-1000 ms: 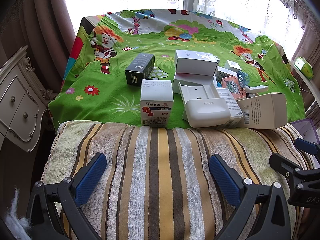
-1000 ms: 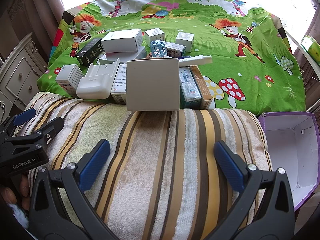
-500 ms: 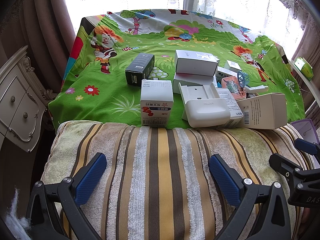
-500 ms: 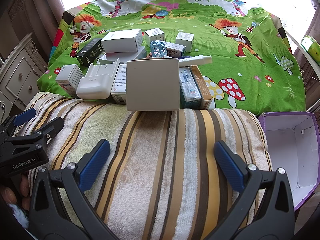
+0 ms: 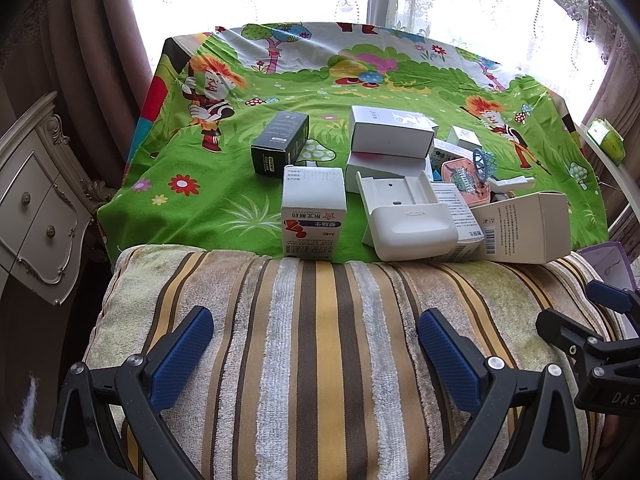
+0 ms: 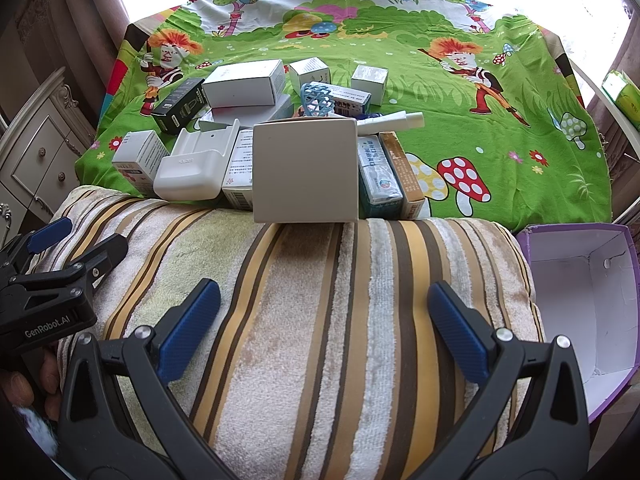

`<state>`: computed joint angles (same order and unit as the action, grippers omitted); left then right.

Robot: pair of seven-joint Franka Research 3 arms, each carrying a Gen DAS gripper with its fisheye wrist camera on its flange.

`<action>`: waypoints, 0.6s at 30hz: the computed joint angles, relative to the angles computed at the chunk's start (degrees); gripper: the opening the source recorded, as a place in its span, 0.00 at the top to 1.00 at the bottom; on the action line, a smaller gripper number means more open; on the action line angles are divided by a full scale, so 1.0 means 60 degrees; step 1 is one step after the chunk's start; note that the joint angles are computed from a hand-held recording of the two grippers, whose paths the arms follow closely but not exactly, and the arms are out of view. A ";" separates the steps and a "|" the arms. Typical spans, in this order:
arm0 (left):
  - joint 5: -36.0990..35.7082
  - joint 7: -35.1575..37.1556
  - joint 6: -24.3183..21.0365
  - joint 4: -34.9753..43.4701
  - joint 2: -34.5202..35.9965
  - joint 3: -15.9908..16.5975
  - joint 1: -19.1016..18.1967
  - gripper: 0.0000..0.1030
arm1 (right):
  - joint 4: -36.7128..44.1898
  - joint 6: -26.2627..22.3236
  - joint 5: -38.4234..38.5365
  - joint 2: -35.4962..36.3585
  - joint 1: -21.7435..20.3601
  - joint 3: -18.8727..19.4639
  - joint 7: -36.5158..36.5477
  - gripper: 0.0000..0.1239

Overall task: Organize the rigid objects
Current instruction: 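Grasp the white red-printed medicine box with left tool while right tool grasps beige box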

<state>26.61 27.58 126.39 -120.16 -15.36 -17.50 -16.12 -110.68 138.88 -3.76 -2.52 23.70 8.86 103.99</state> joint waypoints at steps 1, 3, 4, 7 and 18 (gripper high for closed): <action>-0.0096 0.0056 0.0214 -0.0068 -0.0057 0.0082 -0.0005 0.00 | 0.0022 -0.0008 -0.0016 0.0002 0.0001 -0.0001 0.0001 0.17; -0.0343 0.0163 0.0627 -0.0188 -0.0133 0.0242 0.0028 0.00 | 0.0135 -0.0054 0.0033 0.0052 0.0006 -0.0009 -0.0069 0.17; -0.0437 0.0159 0.0791 -0.0229 -0.0157 0.0293 0.0071 0.00 | 0.0199 -0.0078 0.0114 0.0092 0.0006 -0.0022 -0.0134 0.17; -0.0742 0.0325 0.1175 -0.0193 -0.0052 0.0449 0.0206 0.02 | 0.0452 -0.0152 0.0405 0.0278 -0.0003 -0.0074 -0.0309 0.17; -0.0631 0.1039 0.0252 0.1227 0.1180 0.0487 0.0513 0.06 | 0.1876 -0.0352 0.0089 0.1290 0.0134 -0.0257 -0.0334 0.17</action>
<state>22.83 33.82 127.91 -112.80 -8.28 -14.58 -13.04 -99.42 136.77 -3.23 5.22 24.51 7.32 101.99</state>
